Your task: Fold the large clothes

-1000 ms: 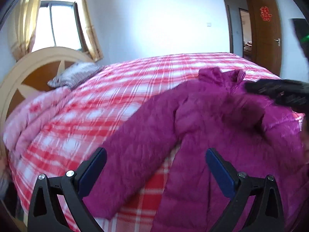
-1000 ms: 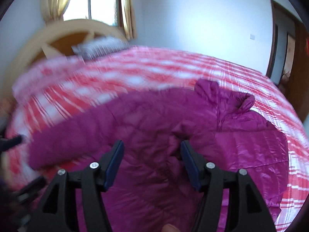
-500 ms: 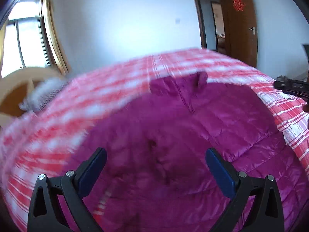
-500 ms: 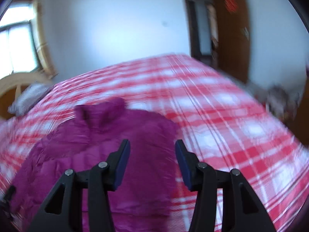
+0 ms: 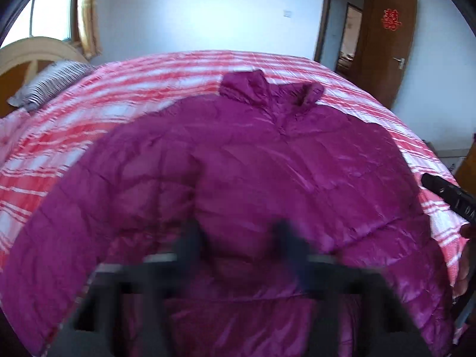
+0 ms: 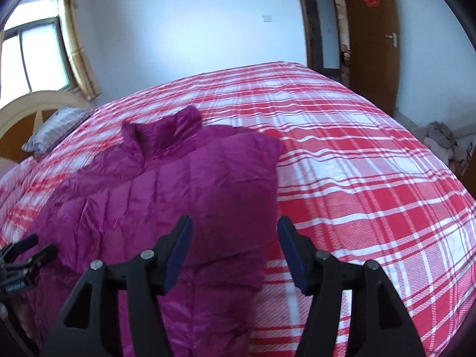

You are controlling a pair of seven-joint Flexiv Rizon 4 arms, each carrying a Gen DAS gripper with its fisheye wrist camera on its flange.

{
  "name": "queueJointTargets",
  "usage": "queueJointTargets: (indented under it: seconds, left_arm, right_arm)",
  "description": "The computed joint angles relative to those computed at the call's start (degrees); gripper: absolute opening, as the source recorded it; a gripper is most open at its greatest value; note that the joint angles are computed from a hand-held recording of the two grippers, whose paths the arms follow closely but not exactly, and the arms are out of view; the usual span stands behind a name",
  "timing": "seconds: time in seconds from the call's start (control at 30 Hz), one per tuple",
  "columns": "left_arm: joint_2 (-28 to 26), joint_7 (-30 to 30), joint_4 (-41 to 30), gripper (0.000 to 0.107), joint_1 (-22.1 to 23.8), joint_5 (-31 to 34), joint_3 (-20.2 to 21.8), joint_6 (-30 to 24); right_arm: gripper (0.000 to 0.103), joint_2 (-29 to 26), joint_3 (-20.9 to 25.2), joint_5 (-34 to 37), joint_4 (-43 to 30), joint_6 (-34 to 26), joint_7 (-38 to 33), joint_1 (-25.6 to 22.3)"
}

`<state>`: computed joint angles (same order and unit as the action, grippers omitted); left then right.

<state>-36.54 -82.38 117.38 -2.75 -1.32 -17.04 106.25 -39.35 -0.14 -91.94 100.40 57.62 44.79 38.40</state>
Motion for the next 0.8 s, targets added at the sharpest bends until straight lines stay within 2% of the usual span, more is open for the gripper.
queueJointTargets:
  seconds: [0.1, 0.27, 0.33, 0.4, 0.43, 0.5, 0.53, 0.6, 0.63, 0.7, 0.73, 0.8]
  left_arm:
    - [0.3, 0.1, 1.2, 0.019, 0.6, 1.6, -0.2, 3.5]
    - [1.7, -0.2, 3.1, 0.02, 2.1, 4.5, 0.5, 6.1]
    - [1.3, 0.9, 2.2, 0.021, -1.8, 3.1, 4.4, 5.6]
    - [1.2, 2.2, 1.1, 0.032, -6.6, 0.3, 9.0, 4.4]
    - [1.4, 2.6, 1.0, 0.034, -9.0, -1.3, 11.2, 4.2]
    - [2.3, 3.0, 2.1, 0.04, -10.4, -2.4, 12.8, 6.0]
    - [3.0, 3.2, 2.8, 0.043, -12.1, -3.3, 14.5, 8.5]
    - [3.7, 4.1, 4.2, 0.075, -14.7, -5.4, 17.2, 13.9]
    - [3.9, 4.5, 5.1, 0.08, -15.9, -6.8, 18.3, 17.9]
    - [4.2, 4.3, 6.2, 0.083, -14.9, -6.7, 17.2, 24.5]
    - [4.4, 4.7, 6.0, 0.084, -14.6, -6.5, 16.3, 26.0]
    - [4.5, 5.8, 4.6, 0.085, -13.2, -5.1, 13.8, 24.6]
  right_arm:
    - [0.069, -0.9, -0.1, 0.2, -1.0, -0.6, -2.5, 1.0]
    - [0.069, 0.1, -0.3, 2.0, 0.0, -3.0, -4.5, 1.6]
    - [0.069, 0.5, -0.4, 3.1, 0.1, -4.8, -5.5, 2.0]
    - [0.069, -0.1, -0.4, 4.8, -1.2, -5.7, -7.7, 2.1]
    - [0.069, -0.7, -0.7, 5.2, -2.4, -5.2, -8.7, 1.9]
    - [0.069, -1.9, -1.3, 5.5, -4.3, -3.5, -10.0, 1.6]
    - [0.069, -3.4, -1.3, 7.6, -6.3, -3.4, -13.8, 1.7]
    - [0.068, -6.2, -1.4, 12.7, -9.2, -2.7, -19.7, 1.7]
    - [0.068, -7.5, -1.2, 15.3, -10.3, -1.9, -22.1, 1.6]
    - [0.068, -9.9, -0.6, 20.8, -12.3, -1.8, -27.4, 1.4]
    - [0.068, -10.6, -1.2, 22.0, -12.6, -1.8, -27.9, 1.8]
    - [0.068, -11.0, -2.6, 23.0, -12.3, -0.7, -27.7, 2.7]
